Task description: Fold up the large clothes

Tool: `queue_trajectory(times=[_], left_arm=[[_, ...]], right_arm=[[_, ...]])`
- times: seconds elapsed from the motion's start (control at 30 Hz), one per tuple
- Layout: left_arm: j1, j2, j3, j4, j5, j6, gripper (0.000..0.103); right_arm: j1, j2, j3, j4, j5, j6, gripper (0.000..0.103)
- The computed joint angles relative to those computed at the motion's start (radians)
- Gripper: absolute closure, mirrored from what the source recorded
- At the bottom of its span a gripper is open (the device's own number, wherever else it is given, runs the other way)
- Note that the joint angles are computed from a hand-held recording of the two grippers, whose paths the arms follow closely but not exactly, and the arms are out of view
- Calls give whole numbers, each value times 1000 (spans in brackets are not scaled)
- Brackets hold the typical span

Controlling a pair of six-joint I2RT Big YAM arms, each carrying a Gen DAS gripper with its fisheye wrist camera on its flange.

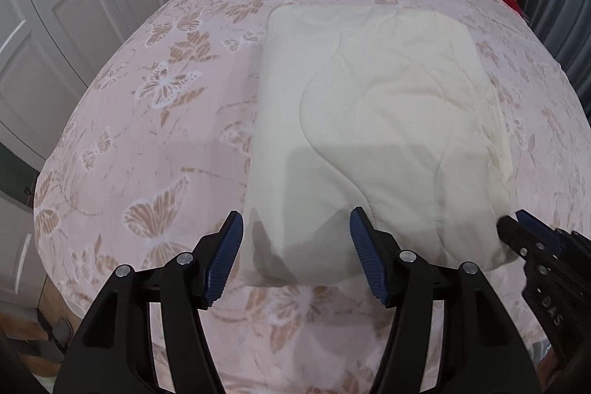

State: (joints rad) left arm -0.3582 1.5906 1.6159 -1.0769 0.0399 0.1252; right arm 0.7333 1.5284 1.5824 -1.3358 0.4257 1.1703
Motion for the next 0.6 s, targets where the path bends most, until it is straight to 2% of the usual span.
queue_trajectory(times=[0.1,0.27,0.33,0.47,0.6], left_arm=[[-8,-5,-19,5,-14,7,45],[-11,-6,-24,13,-29,11,45],[-12,-5,-23,12,-32,12,45],[-12,-2,-20,7,-33,7,45],[-12,0,-25,-8,-18,9,43]], right_arm=[[1,-4,-8,4,-5,11,84],[35,-15,38,-14,79,18,84],[34,-7,53,-19,82,0,84],[13,32,50,-59,39,-22,84],[-8,33,-28,-7,-29,-25,84]])
